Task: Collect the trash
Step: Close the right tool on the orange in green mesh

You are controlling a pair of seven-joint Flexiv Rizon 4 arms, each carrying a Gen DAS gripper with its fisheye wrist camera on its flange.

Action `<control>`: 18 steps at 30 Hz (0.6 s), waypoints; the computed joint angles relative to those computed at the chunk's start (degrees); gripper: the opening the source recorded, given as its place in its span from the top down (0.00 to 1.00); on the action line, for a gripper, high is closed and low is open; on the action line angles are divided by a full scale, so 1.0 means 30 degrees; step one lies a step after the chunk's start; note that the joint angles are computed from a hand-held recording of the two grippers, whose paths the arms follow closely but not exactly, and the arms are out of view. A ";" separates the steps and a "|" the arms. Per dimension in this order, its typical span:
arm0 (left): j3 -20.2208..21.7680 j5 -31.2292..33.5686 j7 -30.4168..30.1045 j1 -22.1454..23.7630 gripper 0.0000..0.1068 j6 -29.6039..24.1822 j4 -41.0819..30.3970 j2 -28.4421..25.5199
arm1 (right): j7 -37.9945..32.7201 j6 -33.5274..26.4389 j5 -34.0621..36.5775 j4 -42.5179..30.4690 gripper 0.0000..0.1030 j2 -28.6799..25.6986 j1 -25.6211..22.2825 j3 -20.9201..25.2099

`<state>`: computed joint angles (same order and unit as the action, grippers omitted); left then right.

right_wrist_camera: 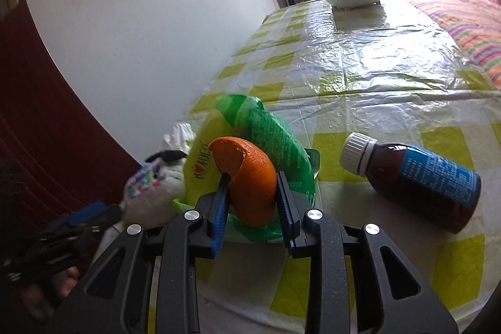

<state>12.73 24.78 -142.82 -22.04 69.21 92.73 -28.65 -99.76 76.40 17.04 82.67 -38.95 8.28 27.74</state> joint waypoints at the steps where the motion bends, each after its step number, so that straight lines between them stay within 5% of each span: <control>1: -0.0296 -0.0353 0.0256 0.0297 0.28 0.0059 0.0013 -0.0107 | -0.0158 -0.0005 0.0237 0.0045 0.73 0.0057 -0.0284 0.0298; 8: -0.0947 -0.1790 0.2028 0.0713 0.28 -0.0272 -0.0668 -0.0957 | -0.1237 0.0589 0.1282 0.0759 0.73 0.0726 -0.0998 0.1210; 15: -0.1358 -0.3543 0.3038 0.1061 0.29 0.1522 -0.0688 -0.1777 | -0.2059 0.0907 0.1856 0.1042 0.73 0.0994 -0.1397 0.1649; 17: -0.1697 -0.4215 0.3624 0.1278 0.57 0.2196 -0.0500 -0.1925 | -0.2390 0.1024 0.2162 0.1134 0.73 0.1101 -0.1724 0.1905; 18: -0.1656 -0.4544 0.3770 0.1193 0.57 0.2214 -0.0480 -0.1967 | -0.2558 0.1039 0.2306 0.1180 0.73 0.1168 -0.1889 0.2021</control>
